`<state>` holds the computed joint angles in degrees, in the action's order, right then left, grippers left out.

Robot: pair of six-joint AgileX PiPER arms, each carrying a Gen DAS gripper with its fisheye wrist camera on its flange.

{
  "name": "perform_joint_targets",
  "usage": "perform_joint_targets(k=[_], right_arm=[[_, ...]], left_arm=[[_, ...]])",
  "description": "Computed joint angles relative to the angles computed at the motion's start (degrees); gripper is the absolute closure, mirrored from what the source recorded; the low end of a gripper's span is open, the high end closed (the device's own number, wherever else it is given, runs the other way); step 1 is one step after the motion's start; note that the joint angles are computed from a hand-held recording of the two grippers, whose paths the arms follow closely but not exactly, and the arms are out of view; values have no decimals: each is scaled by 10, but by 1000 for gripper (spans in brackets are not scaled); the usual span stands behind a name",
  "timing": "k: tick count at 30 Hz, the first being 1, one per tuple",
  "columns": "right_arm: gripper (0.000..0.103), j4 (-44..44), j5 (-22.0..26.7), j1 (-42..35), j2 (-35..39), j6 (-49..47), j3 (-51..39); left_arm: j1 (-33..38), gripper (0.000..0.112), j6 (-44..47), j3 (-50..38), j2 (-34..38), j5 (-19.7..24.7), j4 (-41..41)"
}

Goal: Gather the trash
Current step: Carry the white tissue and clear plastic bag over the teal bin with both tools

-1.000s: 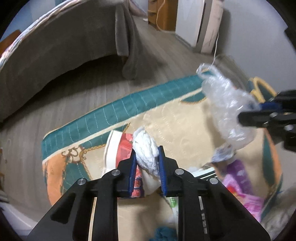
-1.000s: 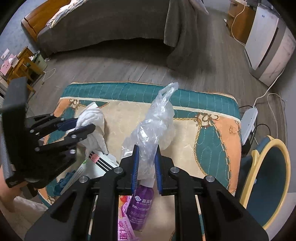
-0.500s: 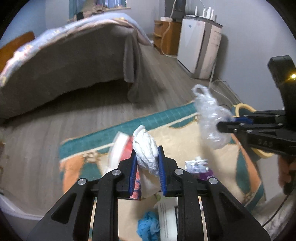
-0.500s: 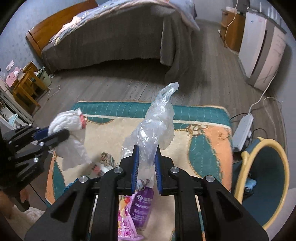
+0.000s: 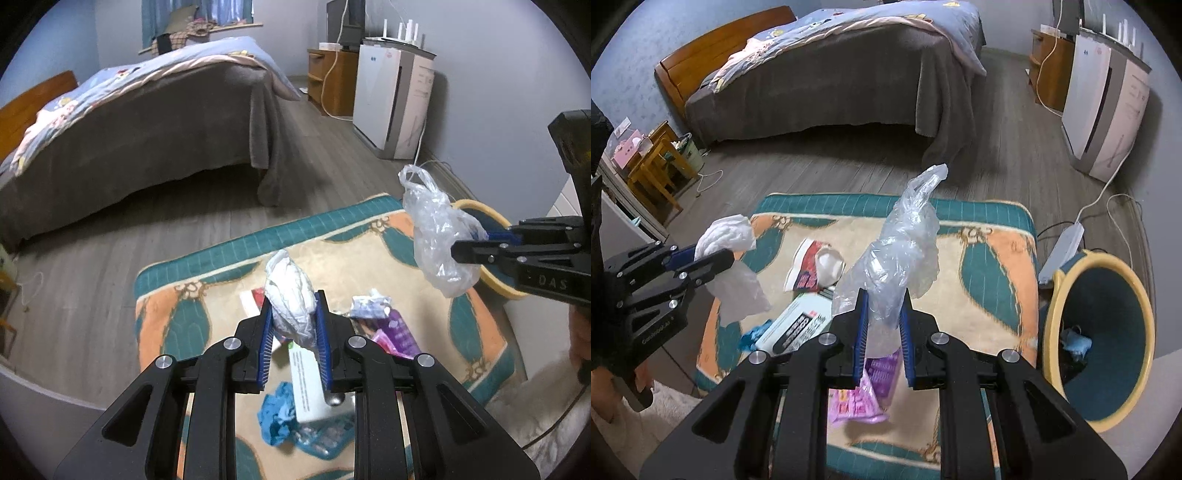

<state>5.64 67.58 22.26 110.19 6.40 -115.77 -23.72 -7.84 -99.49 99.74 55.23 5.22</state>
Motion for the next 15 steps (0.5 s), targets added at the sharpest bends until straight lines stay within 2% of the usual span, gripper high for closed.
perform_joint_targets(k=[10, 15], right_arm=[[88, -7, -10, 3, -43, 17, 60], [88, -11, -7, 0, -49, 19, 53]], left_arm=[[-5, 90, -17, 23, -26, 0, 11], [-13, 90, -36, 0, -22, 22, 26]])
